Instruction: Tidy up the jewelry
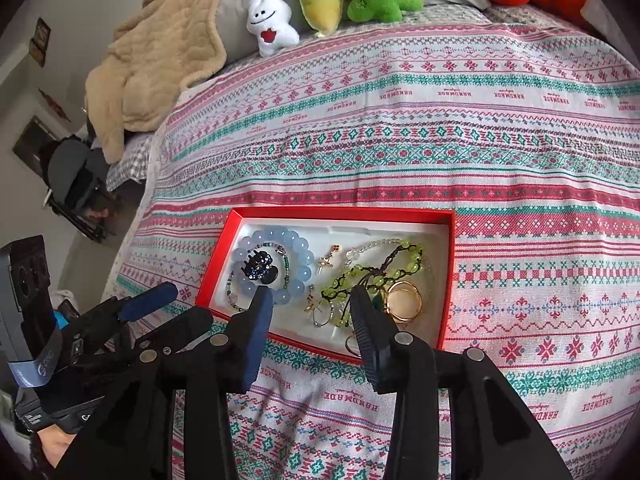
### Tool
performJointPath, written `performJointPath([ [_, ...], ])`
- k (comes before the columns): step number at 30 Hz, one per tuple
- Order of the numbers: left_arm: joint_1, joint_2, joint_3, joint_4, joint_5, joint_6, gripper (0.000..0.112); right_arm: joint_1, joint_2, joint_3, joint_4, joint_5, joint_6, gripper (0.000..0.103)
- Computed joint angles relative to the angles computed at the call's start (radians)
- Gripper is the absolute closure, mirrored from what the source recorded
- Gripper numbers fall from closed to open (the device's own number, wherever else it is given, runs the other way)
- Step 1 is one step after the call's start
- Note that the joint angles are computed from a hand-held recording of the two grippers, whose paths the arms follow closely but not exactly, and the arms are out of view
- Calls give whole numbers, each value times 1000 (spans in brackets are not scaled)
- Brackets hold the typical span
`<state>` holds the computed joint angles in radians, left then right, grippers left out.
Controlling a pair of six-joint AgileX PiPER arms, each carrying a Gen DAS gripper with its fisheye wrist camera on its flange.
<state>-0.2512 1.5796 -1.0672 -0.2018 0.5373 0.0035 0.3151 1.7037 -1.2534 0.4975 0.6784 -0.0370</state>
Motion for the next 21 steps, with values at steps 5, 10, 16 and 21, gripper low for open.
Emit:
performJointPath([
  [5, -49, -31, 33, 179, -11, -187, 22, 15, -76, 42, -136, 5, 118, 50],
  [10, -97, -57, 51, 325, 57, -364, 12, 48, -151, 100, -272, 29, 231, 36],
  [16, -186, -116, 106, 521, 115, -571, 10, 111, -245, 173, -454, 64, 420, 10],
  [21, -203, -164, 147, 478, 135, -565, 10, 210, -280, 206, -659, 168, 628, 0],
])
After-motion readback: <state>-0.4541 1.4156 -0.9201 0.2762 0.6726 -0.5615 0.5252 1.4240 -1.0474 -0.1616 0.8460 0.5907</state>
